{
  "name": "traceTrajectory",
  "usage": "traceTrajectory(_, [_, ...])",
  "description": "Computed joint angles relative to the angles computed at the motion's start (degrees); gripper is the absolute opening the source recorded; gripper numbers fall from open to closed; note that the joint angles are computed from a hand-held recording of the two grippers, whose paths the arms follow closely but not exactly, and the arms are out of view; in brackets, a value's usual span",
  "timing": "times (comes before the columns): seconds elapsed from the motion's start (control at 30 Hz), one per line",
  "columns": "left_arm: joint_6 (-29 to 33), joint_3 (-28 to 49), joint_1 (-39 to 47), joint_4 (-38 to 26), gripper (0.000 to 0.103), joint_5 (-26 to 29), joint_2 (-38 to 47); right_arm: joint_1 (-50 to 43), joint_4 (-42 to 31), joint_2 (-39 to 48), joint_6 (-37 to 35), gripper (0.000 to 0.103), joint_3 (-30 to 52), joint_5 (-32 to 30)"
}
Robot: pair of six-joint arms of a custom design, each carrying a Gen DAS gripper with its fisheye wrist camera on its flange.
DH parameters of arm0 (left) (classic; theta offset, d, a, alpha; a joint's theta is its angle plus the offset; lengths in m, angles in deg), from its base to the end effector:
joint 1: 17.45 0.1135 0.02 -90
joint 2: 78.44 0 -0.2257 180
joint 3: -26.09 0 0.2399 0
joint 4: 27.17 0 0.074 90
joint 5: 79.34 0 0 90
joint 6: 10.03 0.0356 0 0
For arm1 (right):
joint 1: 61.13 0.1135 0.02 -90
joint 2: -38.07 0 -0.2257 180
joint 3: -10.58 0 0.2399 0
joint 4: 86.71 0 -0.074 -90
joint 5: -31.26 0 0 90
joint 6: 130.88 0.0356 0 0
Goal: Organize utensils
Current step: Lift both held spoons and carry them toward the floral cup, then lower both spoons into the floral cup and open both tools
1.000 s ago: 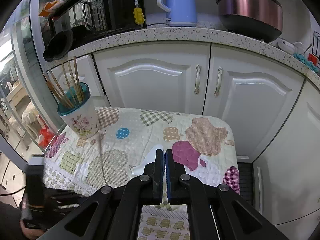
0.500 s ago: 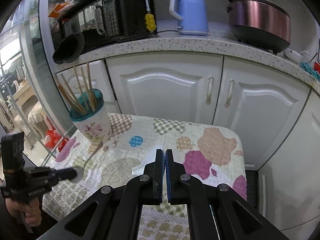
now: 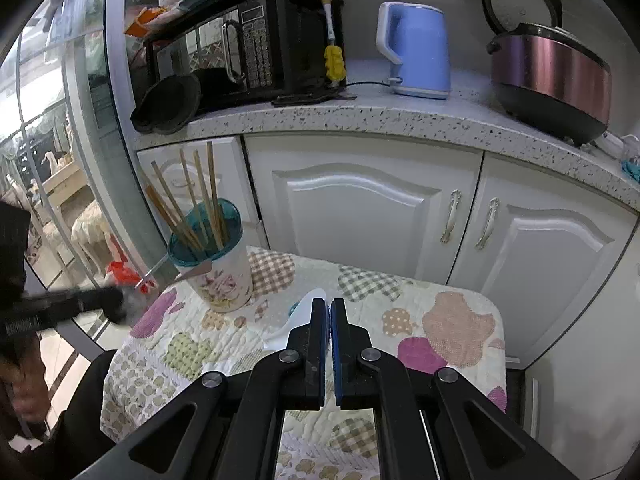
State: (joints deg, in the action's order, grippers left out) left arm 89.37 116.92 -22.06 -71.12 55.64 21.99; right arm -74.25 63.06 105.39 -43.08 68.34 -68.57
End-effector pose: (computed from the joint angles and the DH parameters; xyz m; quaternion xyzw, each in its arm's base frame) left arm 0.3532 -0.0537 0.2157 0.2258 0.8565 -0.3509 0.3039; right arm 0.2481 -0.0516 0.2121 0.0497 0.9016 0.0205 0.4293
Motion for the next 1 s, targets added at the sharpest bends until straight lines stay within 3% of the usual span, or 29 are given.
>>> traceTrajectory(0.2, [-2.5, 7.4, 2.1, -2.6, 0.002, 3.0, 3.4, 0.6, -0.1, 0.2, -0.2, 0.002, -0.8, 0.3])
traceTrajectory(0.57, [-3.1, 13.0, 4.3, -7.8, 0.002, 7.3, 4.2, 1.5, 0.5, 0.4, 0.4, 0.002, -0.8, 0.4])
traceTrajectory(0.73, [-6.8, 24.3, 5.9, -12.9, 0.002, 9.8, 9.4, 1.7, 0.7, 0.6, 0.7, 0.002, -0.8, 0.4])
traceTrajectory(1.0, [-9.5, 50.5, 5.0, -22.5, 0.002, 5.4, 27.5, 2.9, 0.0, 0.8, 1.9, 0.002, 2.6, 1.4])
